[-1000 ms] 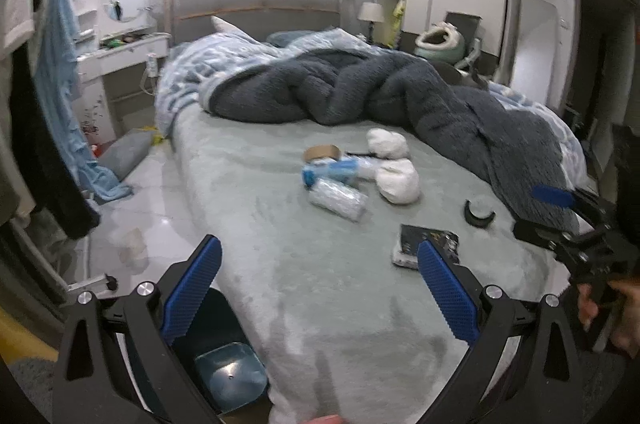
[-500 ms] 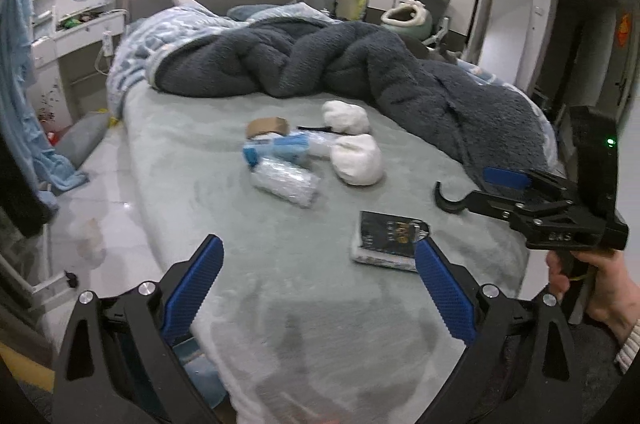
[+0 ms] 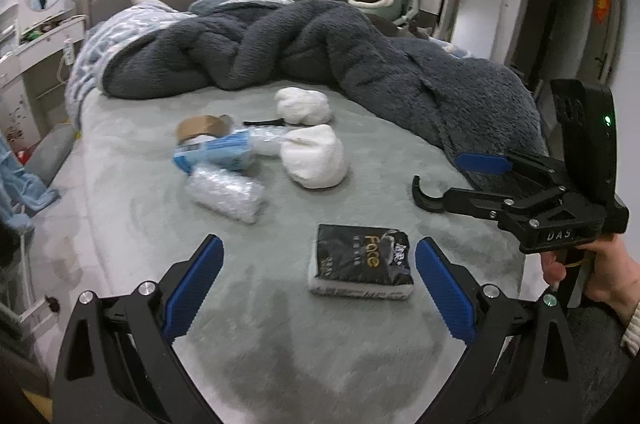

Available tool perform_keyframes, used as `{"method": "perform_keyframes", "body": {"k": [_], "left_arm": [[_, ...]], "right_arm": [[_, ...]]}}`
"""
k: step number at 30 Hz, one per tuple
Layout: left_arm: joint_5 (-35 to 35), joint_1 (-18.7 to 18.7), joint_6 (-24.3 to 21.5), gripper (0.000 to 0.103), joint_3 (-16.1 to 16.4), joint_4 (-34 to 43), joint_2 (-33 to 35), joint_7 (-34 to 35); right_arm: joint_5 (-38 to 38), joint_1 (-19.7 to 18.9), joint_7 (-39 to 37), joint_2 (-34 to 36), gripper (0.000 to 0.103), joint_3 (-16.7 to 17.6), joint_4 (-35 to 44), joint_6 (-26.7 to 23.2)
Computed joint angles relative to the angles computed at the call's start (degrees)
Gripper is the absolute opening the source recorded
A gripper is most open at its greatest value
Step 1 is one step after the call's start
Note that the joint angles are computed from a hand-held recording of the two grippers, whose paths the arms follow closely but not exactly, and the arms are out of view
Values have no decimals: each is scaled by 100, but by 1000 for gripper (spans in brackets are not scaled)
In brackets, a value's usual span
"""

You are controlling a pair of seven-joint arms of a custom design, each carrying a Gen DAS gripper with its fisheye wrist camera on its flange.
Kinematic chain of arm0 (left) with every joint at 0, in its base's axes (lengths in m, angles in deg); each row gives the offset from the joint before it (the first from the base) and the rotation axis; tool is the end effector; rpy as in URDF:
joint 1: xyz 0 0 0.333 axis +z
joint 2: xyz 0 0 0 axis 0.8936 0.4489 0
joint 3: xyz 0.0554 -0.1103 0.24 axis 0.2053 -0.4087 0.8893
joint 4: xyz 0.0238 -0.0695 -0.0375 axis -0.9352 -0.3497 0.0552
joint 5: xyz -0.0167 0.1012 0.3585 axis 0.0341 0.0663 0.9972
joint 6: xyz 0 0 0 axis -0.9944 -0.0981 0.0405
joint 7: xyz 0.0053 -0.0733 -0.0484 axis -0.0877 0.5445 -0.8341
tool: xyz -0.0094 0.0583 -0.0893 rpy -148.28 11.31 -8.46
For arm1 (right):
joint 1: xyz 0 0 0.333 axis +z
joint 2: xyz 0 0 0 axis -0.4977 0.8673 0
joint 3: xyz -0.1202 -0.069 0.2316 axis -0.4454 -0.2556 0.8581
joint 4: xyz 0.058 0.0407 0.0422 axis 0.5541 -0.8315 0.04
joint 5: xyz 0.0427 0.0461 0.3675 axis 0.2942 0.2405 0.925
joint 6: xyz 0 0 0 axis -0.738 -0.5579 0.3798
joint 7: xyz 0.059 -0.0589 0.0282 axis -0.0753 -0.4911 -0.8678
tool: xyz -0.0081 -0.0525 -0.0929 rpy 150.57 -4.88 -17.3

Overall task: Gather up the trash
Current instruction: 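Grasp the black Face tissue pack with the left gripper while the right gripper grasps the black curved piece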

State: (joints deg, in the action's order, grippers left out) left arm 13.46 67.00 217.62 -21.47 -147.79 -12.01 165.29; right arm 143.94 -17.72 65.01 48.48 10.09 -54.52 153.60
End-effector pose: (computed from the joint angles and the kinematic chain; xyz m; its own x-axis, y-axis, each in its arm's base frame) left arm 0.5610 -0.2375 0.3943 -0.4070 -0.9058 0.1181 -0.6309 0.1852 -0.7534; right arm 0.5892 0.2126 0.3894 0.4798 -0.8602 -0.1729 -0.6047 -0.1815 -0.7755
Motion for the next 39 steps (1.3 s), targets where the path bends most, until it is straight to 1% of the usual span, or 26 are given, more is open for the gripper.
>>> {"method": "perform_keyframes", "body": {"k": [1,3,5,12,14,17,19,22,24,25,27,28,30,31,34,36,37,39], "left_arm": [[-123,263,-56,98,-304,107,139,221],[-170,412,-109,98,-490,256,320,382],[-159,413,-181,98,-517,384,450,478],[-386,610,-582,98,-879,841,952,1063],[-436,508,-690,98,-807,952,1038,1163],[-564,394,-825,97,-749,1106,1158,1326],[-630,293,-916,97,-683,1232,1252,1409],[-680,106,-1060,96,-537,1353,1325,1478],[-661,-55,-1173,88,-389,1444,1361,1512],[-575,-236,-1221,87,-206,1478,1353,1445],[-502,-440,-1231,85,4,1504,1344,1354],[-489,-498,-1229,84,69,1517,1346,1312],[-447,-627,-1212,77,231,1525,1326,1146],[-448,-636,-1221,77,247,1524,1323,1108],[-414,-667,-1214,75,288,1500,1294,1043],[-382,-685,-1184,74,314,1453,1255,1003],[-384,-676,-1162,74,304,1421,1231,992],[-398,-657,-1126,74,287,1388,1201,958]], "right_arm": [[18,-33,-18,32,81,4,45,-63],[-109,-18,103,106,75,-76,130,-159],[-256,-13,233,164,71,-135,181,-241],[-877,12,743,332,70,-291,316,-613],[-1123,36,1023,394,68,-386,372,-754],[-1144,-82,1137,433,63,-342,389,-777],[-1142,-134,1103,454,62,-292,407,-780],[-1448,-34,1235,524,62,-370,447,-804],[-1505,-68,1224,564,62,-321,497,-841],[-1523,-78,1205,582,62,-300,514,-847],[-1804,40,1420,647,62,-428,574,-865],[-1928,73,1521,686,62,-468,614,-901],[-2170,140,1714,759,62,-529,689,-938],[-2263,156,1780,793,61,-535,732,-959],[-2595,260,2082,888,55,-623,858,-988],[-2825,338,2297,914,46,-696,889,-967],[-2899,340,2354,914,43,-695,897,-965],[-3000,339,2433,898,29,-677,894,-916]]}}
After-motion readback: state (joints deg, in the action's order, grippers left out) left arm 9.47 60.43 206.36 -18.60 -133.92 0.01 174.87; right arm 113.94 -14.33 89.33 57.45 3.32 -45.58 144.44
